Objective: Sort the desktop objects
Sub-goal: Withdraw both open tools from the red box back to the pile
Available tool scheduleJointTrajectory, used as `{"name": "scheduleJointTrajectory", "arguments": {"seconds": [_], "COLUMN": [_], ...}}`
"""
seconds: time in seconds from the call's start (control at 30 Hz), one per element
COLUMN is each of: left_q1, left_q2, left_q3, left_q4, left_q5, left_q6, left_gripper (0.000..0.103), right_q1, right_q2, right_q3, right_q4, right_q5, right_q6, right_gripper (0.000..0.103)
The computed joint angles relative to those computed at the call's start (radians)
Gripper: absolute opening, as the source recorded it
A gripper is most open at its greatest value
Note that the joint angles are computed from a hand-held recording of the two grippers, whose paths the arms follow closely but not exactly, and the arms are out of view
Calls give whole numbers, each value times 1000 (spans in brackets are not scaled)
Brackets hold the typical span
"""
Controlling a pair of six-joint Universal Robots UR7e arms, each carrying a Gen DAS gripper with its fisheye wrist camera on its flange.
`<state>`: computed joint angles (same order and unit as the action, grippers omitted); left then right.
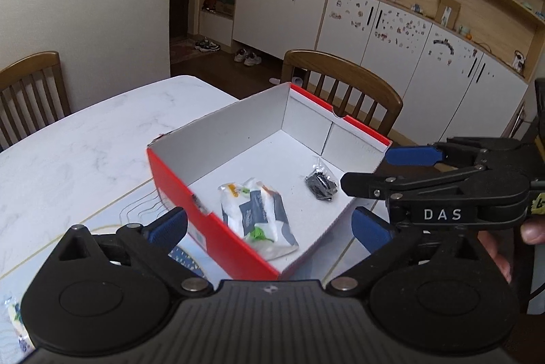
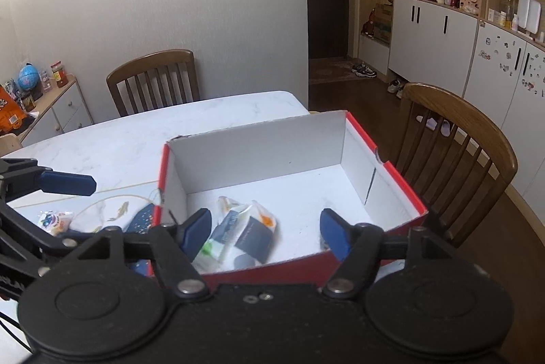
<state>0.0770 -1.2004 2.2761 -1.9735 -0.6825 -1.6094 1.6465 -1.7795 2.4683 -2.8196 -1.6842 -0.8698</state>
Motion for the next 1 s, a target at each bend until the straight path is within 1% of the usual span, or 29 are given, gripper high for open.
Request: {"name": "scheduleJointTrajectory", "arguments": {"seconds": [0.27, 0.47, 0.7, 0.93, 1.0], "left_q1": [-104, -180, -274, -388, -423], "left_q2": [-59, -97, -131, -185, -197], "left_q3": [33, 49, 74, 96, 98], "left_q4": [113, 192, 269, 369, 406], "left_q5": [-44, -85, -147, -216, -237], "left_q6": [-115, -169, -191, -259, -297], "left_gripper": [103, 103, 103, 103, 103], "right_q1": [34, 66, 98, 149, 166], "right_q2": [-76, -128, -191, -234, -237], "right_q3": [67, 113, 167, 212, 221], "right_q4": [10, 23, 29, 32, 31], "right_q5": [-19, -30, -44, -72, -78], "right_q6": [35, 70, 97, 137, 150], "right_gripper": [72, 72, 73, 73, 73]}}
